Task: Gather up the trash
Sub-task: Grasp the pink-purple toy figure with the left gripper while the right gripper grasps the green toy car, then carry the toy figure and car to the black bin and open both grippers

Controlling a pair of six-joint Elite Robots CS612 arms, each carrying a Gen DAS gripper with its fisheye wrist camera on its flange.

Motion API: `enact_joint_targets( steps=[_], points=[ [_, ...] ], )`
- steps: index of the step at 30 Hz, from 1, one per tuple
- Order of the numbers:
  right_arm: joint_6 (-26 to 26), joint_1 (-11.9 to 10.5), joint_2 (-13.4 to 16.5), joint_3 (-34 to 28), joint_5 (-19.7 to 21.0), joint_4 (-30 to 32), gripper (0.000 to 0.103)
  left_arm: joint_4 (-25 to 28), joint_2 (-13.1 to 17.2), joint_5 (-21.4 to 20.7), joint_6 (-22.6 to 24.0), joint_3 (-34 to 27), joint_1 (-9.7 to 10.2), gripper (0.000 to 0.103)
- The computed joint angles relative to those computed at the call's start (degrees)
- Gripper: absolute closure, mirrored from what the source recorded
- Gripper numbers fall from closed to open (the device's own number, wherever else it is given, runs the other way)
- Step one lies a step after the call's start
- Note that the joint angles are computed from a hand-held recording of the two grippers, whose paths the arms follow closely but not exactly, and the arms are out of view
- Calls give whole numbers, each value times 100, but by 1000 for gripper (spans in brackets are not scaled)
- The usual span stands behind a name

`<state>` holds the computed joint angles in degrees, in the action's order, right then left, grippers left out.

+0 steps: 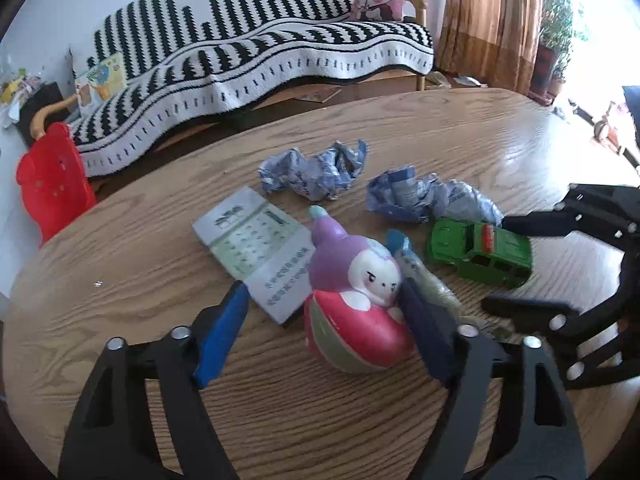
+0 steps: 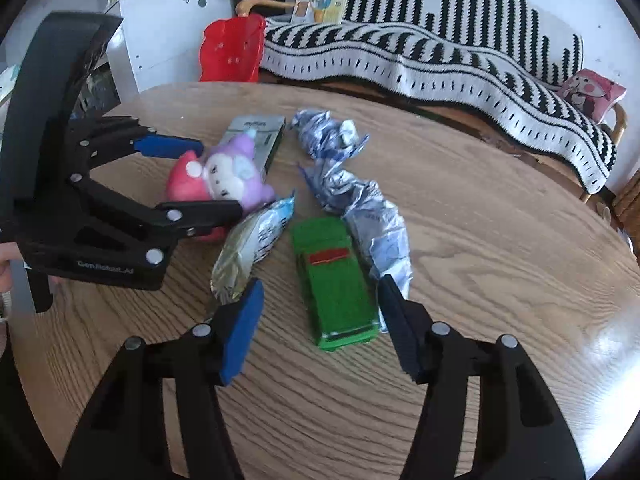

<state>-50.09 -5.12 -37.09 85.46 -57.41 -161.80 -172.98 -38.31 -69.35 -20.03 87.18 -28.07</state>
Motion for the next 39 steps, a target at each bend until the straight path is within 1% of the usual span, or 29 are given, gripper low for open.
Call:
enact_joint_targets(
  steps=[1,2,5,6,7,10,11,13,15,17,20,23,32,36,37,39],
  points=[
    [-18,7,0,4,-19,10,44,-56,-4,-147,-32,3,19,51],
    [-3,24,0,2,-66,23,45,-88,-11,-246,-70,9,30,61],
    [133,60,3,-10,-208,95,58,4,-43,-265,-226,18,23,63],
    [205,63,4,0,-230,52,67,5,-51,-303,-258,26,31,64],
    [312,57,1,-5,-217,67,68,-22,-72,-333,-316,55,37,64],
    [459,33,-41,90,-254,-47,69,-228,-168,-301,-515,207,49,65],
    [490,13,-71,141,-211,-111,69,-316,-204,-306,-585,265,57,65],
    [677,-68,-165,291,67,-397,69,-507,-286,-282,-716,400,60,65],
    [915,-141,-233,395,306,-684,69,-589,-344,-220,-762,485,54,65],
    [1098,-190,-276,458,400,-847,69,-634,-390,-176,-812,552,44,65],
    [1221,-225,-306,483,457,-791,69,-654,-429,-112,-840,598,21,65],
    [1219,-233,-335,512,454,-782,69,-700,-462,-67,-797,642,-8,65],
    [1238,-240,-366,518,450,-582,69,-745,-476,-149,-783,656,1,65],
    [1213,-246,-380,500,427,-552,69,-754,-475,-265,-809,650,12,65],
    [1270,-260,-388,510,433,-608,69,-756,-477,-267,-813,650,6,65],
    [1550,-322,-414,521,566,-738,69,-806,-483,-288,-834,657,-5,65]
  ],
)
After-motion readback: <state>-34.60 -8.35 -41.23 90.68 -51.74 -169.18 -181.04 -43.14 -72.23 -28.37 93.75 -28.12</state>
